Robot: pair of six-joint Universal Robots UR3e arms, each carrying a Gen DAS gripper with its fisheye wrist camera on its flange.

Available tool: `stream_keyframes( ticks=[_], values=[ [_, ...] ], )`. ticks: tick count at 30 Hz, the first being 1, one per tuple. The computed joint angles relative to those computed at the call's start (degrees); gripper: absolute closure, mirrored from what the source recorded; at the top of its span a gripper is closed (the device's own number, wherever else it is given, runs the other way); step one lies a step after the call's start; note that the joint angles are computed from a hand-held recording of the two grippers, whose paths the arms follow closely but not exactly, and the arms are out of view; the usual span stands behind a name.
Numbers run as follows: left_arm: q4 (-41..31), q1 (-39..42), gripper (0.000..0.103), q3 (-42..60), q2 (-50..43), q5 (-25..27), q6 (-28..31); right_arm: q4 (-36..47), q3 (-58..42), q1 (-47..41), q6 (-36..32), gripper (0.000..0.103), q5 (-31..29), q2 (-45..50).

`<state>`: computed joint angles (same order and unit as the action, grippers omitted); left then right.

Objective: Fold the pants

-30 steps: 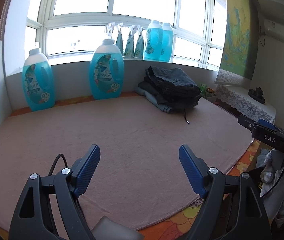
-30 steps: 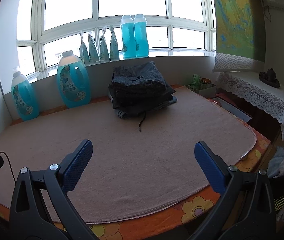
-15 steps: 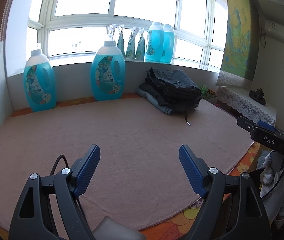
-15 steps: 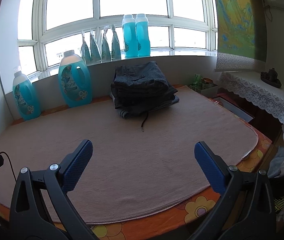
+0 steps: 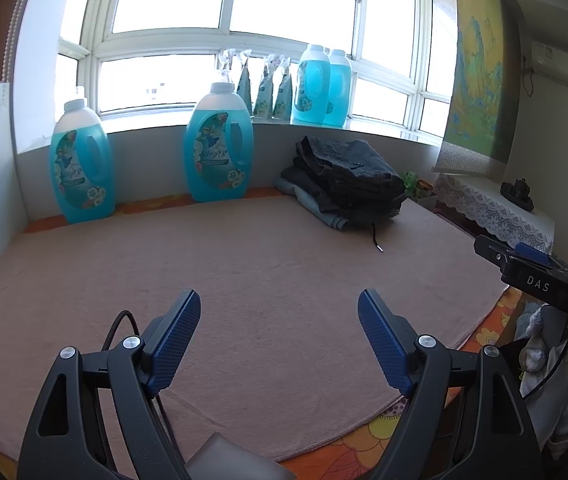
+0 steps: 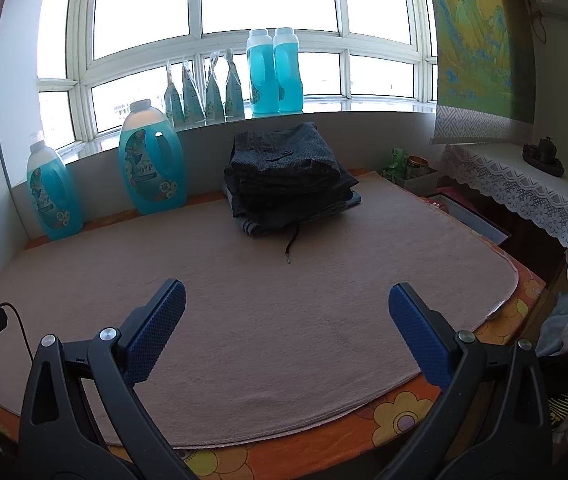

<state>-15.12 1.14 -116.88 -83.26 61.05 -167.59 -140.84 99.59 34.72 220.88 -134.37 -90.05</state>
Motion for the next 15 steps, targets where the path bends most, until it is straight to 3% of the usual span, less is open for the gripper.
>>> stream_keyframes(
  ticks=[15],
  values=[
    [-0.4,-0.5,0.022,0.2,0.1,1.3,-0.1,0.5,-0.3,0.2,0.3,0.000,-0.1,0.1]
  ],
)
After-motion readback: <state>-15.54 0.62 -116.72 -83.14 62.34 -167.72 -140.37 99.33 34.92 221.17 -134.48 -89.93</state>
